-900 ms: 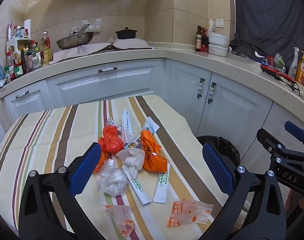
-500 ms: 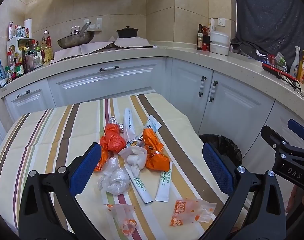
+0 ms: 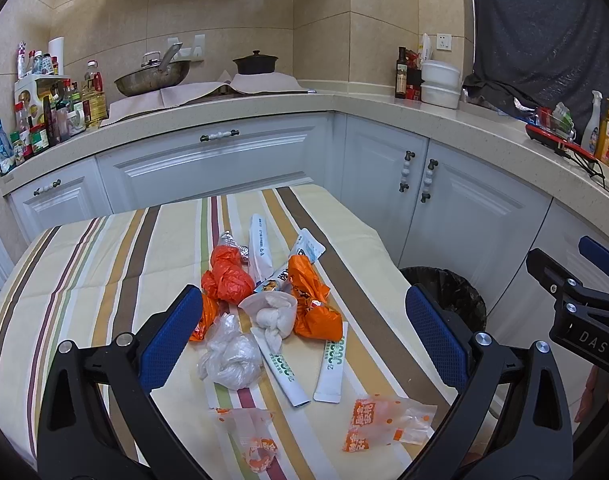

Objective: Collect trash

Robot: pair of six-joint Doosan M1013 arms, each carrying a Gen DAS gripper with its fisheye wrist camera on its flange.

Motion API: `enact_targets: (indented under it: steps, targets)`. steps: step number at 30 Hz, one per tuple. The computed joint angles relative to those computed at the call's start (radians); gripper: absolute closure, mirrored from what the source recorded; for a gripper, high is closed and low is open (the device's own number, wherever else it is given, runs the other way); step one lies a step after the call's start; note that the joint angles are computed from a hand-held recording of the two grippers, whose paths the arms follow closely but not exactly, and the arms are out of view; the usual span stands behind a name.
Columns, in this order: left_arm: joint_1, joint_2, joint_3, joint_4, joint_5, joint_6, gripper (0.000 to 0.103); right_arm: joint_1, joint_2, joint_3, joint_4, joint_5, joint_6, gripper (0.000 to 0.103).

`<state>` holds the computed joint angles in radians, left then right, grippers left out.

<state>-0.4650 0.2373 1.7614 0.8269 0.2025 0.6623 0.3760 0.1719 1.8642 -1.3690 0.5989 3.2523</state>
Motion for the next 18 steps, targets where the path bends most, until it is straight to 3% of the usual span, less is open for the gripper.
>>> enact_targets:
  steps: [18]
  targets:
    - [0.000, 0.005, 0.004, -0.041, 0.003, 0.040, 0.004, -0.002, 0.006, 0.001, 0.013, -0.004, -0.010, 0.007]
